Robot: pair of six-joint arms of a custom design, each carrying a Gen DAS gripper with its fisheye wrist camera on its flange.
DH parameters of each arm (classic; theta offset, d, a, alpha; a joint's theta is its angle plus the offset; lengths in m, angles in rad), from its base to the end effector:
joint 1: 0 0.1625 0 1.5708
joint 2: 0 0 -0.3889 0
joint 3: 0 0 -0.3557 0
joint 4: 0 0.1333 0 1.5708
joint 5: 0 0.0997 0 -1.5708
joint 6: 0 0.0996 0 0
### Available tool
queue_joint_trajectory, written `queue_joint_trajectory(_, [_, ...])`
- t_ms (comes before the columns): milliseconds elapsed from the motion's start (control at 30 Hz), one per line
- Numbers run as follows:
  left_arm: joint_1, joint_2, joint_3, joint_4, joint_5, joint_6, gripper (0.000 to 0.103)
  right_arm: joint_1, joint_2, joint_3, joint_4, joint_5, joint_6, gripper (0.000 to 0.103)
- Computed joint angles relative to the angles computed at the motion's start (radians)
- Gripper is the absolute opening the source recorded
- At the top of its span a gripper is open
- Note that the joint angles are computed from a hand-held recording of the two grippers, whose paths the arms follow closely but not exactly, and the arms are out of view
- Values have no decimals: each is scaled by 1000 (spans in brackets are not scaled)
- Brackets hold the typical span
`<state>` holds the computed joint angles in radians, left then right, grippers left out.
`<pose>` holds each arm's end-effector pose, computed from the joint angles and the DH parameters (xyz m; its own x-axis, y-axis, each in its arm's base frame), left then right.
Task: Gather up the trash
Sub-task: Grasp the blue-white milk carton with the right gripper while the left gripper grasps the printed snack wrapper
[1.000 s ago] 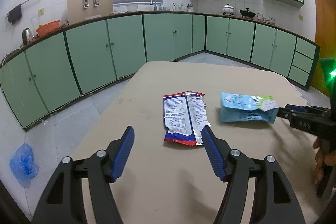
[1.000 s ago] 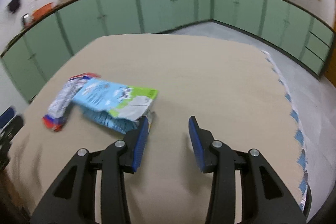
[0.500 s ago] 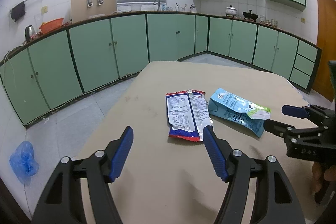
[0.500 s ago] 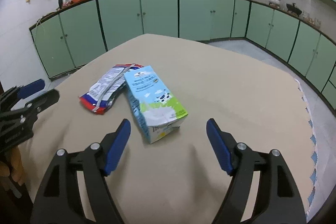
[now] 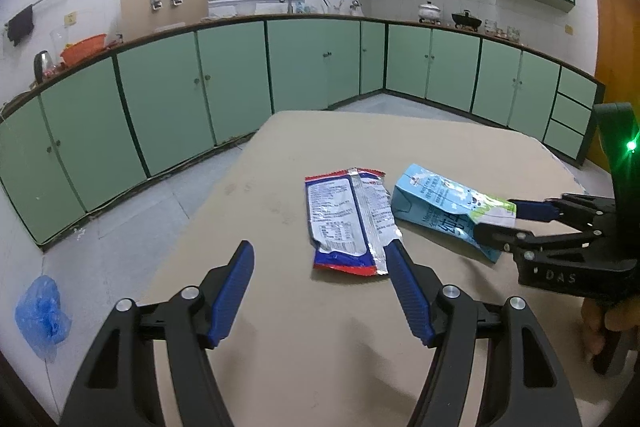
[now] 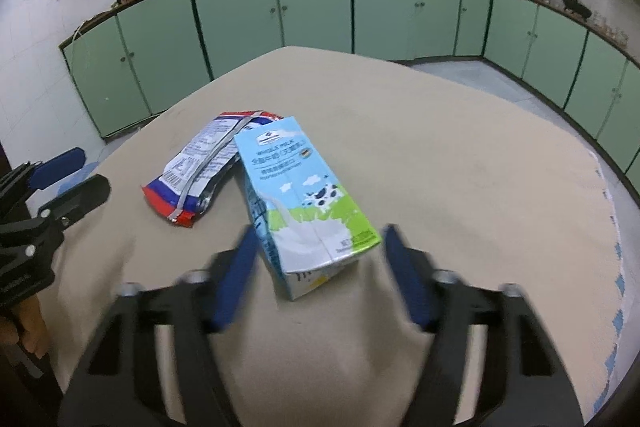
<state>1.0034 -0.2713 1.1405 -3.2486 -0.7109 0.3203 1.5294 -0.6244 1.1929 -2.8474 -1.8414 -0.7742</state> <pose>-0.2110 -0.7195 0.0223 -0.6850 0.0775 -0.7244 0.6182 0.5878 -0.5218 0.0754 -0.7572 0.1903 -0.7052 -0.3779 0.5999 -0.6456 0.6920 -0.3231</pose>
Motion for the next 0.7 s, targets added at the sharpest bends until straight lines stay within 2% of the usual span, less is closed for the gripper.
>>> queue_joint_trajectory(133, [-3, 15, -29, 63, -2, -26, 68, -3, -16, 24, -14, 23, 2, 48])
queue_joint_trajectory(300, [-10, 54, -97, 135, 2, -27, 68, -19, -58, 72, -46, 59, 44, 46])
queue_joint_trajectory(467, [-7, 96, -178, 217, 15, -46, 68, -35, -86, 108, -72, 67, 43, 46])
queue_joint_trajectory(700, [3, 161, -327, 416, 35, -112, 68, -41, -98, 118, -69, 79, 56, 45])
